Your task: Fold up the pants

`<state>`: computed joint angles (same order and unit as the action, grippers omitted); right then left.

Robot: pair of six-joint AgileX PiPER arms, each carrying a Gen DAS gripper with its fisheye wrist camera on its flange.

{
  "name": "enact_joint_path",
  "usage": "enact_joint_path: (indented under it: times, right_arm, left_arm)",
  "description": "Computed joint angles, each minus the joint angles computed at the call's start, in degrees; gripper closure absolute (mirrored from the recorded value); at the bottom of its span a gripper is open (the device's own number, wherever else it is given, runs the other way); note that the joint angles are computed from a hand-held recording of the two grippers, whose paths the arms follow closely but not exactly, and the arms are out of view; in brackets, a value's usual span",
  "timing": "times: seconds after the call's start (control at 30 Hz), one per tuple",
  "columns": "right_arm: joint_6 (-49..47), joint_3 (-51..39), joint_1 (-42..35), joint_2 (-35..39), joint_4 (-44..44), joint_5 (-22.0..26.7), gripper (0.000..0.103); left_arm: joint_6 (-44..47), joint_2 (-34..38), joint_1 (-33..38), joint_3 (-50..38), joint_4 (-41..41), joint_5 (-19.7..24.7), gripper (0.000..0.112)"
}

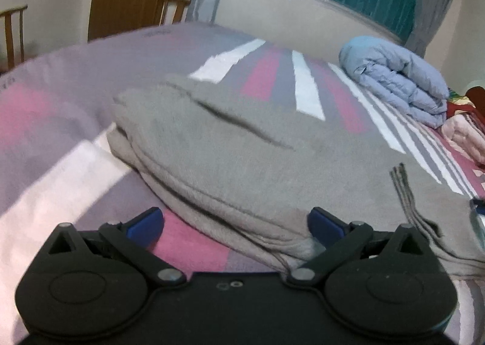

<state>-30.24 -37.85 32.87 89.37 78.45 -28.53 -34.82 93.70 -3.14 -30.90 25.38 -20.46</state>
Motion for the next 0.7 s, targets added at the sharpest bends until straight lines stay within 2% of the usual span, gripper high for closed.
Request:
enact_joint_path:
  times: [0.07,0.1,0.17,0.2,0.27,0.3,0.33,0.43,0.5,0.57,0.7]
  right_arm:
    - [-6.9,-6.3,-6.6,7.6,3.2,9.7,0.067]
    - [-7.7,-7.4,-8.3,8.9,2.4,12.5,0.067]
    - [-2.5,-5.2,-7.7,5.8,-2.5,11.9,0.066]
    - [3.2,-1.5,-5.3,1.6,-6.8,8.5,0.066]
    - [13.1,7.0,3.4,-4.8,-11.3,-2.9,0.058]
    - [15.5,10.3,8.8,-6.2,-10.1,-8.6,0.042]
    - [16.1,13.5,14.5,-7.6,-8.5,-14.4,0.035]
    - [18.7,17.5,31.4,-7.2,4.2,-27.7,0.034]
    - [24.2,18.9,35.6,-7.6,8.7,-31.3,0.035]
    - [23.9,18.5,38.2,-9.2,12.8,-35.2,0.034]
    - [19.8,17.3,37.9,-11.3,16.7,-34.7,0.035]
  left_arm:
    - [-0.6,1.4,-0.3,-0.6,-0.5,-0.1,0.015]
    - [-2.1,1.6,0.2,-0.5,0.5,-0.8,0.015]
    - [-5.6,1.2,2.2,0.5,3.8,-3.5,0.015]
    - [-6.4,0.9,3.8,1.5,4.7,-5.7,0.016]
    - [-12.0,1.2,8.4,2.2,10.0,-9.5,0.017]
    - [-16.5,1.9,11.2,1.9,14.7,-11.9,0.019]
    - [-21.8,2.8,14.2,1.3,19.2,-14.0,0.021]
    - [-36.8,6.9,21.1,-2.5,32.0,-19.9,0.021]
    - [-44.8,10.7,24.6,-5.8,38.3,-24.4,0.018]
    - [-50.0,14.3,26.6,-9.2,42.7,-28.2,0.016]
    - [-55.2,19.9,27.9,-15.4,45.9,-31.3,0.016]
